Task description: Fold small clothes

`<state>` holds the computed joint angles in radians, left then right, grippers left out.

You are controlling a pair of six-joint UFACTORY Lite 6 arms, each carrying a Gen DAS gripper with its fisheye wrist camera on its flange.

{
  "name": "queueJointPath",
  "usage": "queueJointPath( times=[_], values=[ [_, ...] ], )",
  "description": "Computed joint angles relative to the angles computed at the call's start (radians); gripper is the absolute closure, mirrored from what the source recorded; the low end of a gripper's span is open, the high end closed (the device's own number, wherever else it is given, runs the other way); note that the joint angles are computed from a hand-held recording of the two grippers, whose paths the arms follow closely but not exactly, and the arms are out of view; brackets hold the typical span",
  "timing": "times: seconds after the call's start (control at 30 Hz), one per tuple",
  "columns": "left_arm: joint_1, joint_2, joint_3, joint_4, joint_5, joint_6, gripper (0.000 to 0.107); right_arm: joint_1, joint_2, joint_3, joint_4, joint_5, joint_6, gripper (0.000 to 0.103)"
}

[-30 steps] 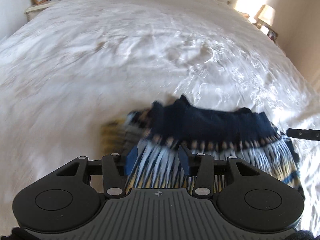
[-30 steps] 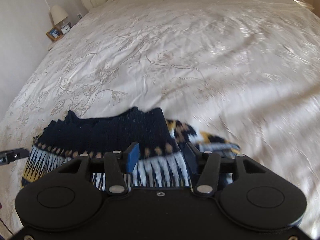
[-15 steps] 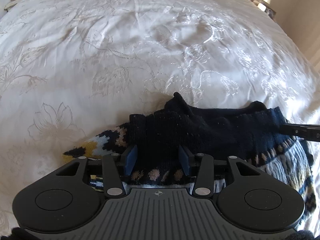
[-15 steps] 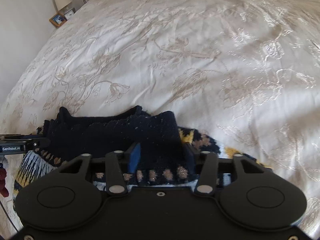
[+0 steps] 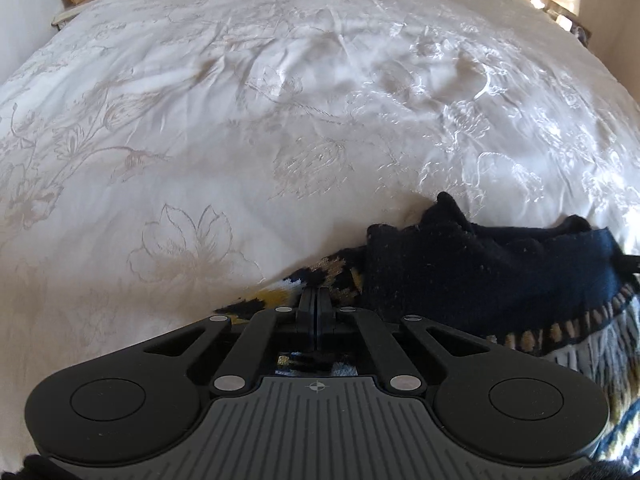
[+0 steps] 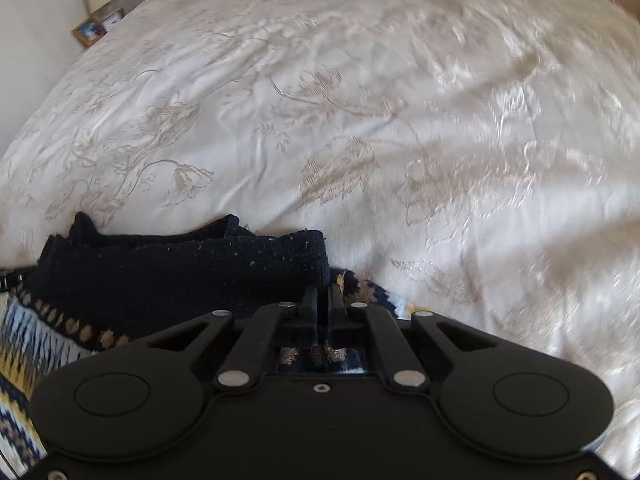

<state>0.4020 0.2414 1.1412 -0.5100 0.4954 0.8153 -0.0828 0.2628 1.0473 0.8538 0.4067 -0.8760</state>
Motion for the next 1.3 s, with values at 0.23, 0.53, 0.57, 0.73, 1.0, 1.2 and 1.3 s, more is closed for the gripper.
queueJointPath(
  times=[0.23, 0.53, 0.57, 0.73, 1.0, 1.2, 1.3],
  values=[
    [0.005, -0.196, -0.091, -0.071, 0.066, 0.048, 0.099, 0.006, -0.234, -0.169, 0.181, -0.075, -0.142, 0.055],
    [-0.229, -0.38, -0.286, -0.054, 0.128, 0.032, 0.081, 0.164, -0.374, -0.296, 0.176, 0.082, -0.084, 0.056],
    [-0.259, -0.376, -0.299, -0.011, 0.109, -0.002, 0.081, 0.188, -0.373, -0.307, 0.134, 0.074, -0.049, 0.057],
    [-0.261, -0.342, -0.356, 0.146, 0.032, -0.141, 0.078, 0.219, -0.343, -0.328, -0.219, 0.0, 0.295, 0.062],
    [-0.213, -0.287, -0.324, 0.078, 0.052, -0.091, 0.074, 0.146, -0.361, -0.319, -0.279, 0.035, 0.401, 0.061],
    [-0.207, -0.242, -0.3, -0.004, 0.086, -0.041, 0.047, 0.158, -0.625, -0.417, -0.409, 0.098, 0.627, 0.045],
    [-0.216, -0.2, -0.27, -0.053, 0.126, 0.03, 0.021, 0.161, -0.766, -0.466, -0.48, 0.161, 0.75, 0.04]
  ],
)
